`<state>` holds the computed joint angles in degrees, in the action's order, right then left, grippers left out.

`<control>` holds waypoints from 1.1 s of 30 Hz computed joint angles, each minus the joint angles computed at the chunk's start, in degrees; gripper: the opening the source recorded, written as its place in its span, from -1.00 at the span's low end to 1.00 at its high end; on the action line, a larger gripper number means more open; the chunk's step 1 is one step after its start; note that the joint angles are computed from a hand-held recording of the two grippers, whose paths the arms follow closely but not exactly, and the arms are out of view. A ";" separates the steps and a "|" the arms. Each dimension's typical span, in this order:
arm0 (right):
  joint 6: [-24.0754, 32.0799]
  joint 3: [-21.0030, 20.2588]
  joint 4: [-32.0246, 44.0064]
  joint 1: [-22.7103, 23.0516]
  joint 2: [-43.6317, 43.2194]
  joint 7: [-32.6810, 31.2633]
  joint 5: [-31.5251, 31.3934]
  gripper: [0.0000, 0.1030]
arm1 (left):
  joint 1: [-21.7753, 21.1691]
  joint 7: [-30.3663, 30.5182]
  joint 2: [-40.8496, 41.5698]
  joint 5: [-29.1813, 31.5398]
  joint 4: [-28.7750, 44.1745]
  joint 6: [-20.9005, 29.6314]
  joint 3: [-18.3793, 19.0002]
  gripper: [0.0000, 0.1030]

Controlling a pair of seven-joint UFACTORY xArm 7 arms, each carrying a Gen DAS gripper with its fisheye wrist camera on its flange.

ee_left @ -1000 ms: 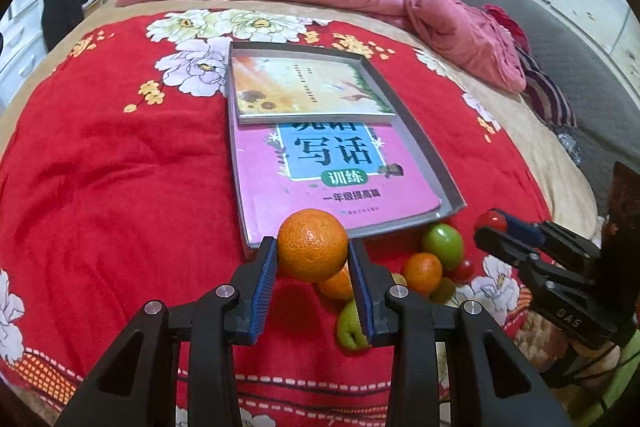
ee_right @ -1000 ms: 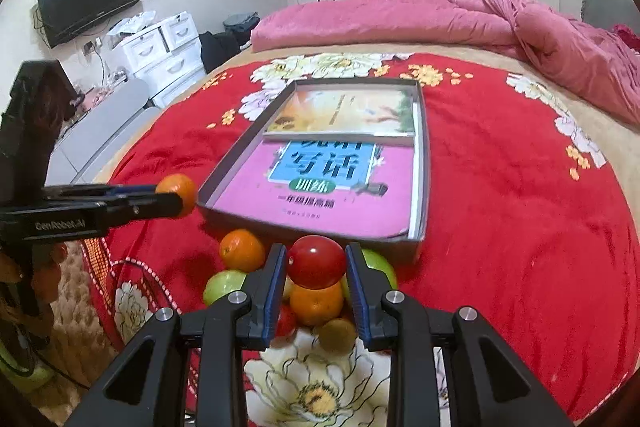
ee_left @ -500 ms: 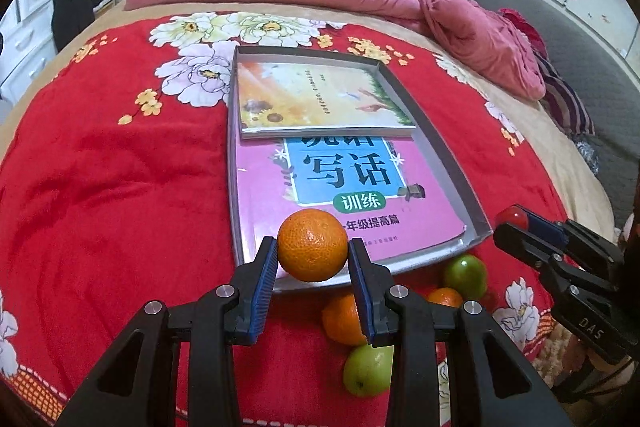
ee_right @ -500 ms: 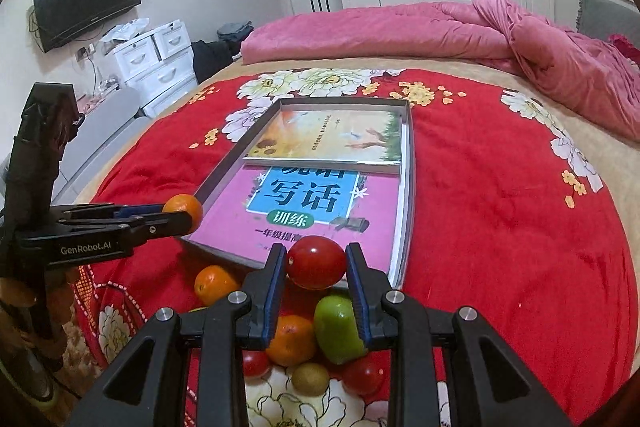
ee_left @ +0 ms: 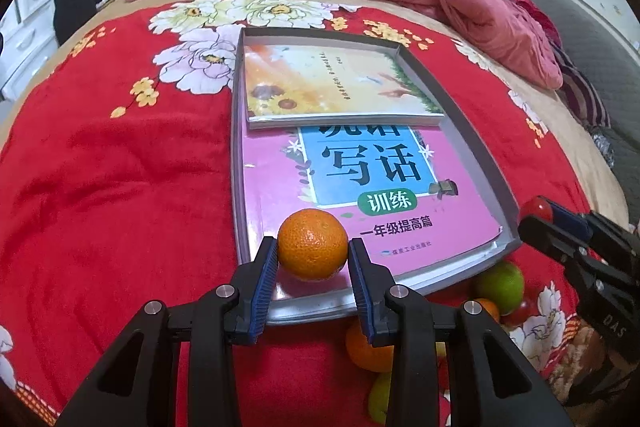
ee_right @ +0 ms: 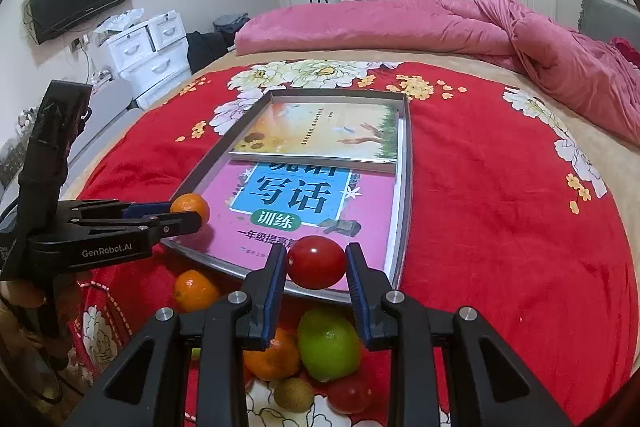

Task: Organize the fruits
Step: 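Lift the tomato with the right tool while the left tool lifts the orange over the tray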

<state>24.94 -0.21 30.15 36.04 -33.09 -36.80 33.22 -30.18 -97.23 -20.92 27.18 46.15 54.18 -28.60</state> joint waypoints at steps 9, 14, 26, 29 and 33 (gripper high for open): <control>-0.99 0.44 1.82 -0.67 4.24 -0.53 -0.44 -0.41 | -0.52 1.22 1.78 0.78 0.62 -0.19 0.50 -0.27; -0.33 0.94 2.77 -1.33 6.17 -0.94 -0.71 -0.41 | -0.65 1.09 1.63 0.82 0.30 -0.53 0.71 -0.27; 1.46 3.24 4.44 -3.62 9.38 -1.36 -2.48 -0.41 | -0.73 0.96 1.83 0.95 0.37 -0.75 0.73 -0.27; 1.68 3.69 4.62 -4.08 9.81 -1.12 -2.98 -0.41 | -0.77 0.96 1.75 0.93 0.29 -0.78 0.79 -0.27; 1.93 4.21 4.75 -4.86 10.31 -0.15 -3.79 -0.41 | -0.76 0.96 1.86 0.97 0.37 -0.75 0.75 -0.27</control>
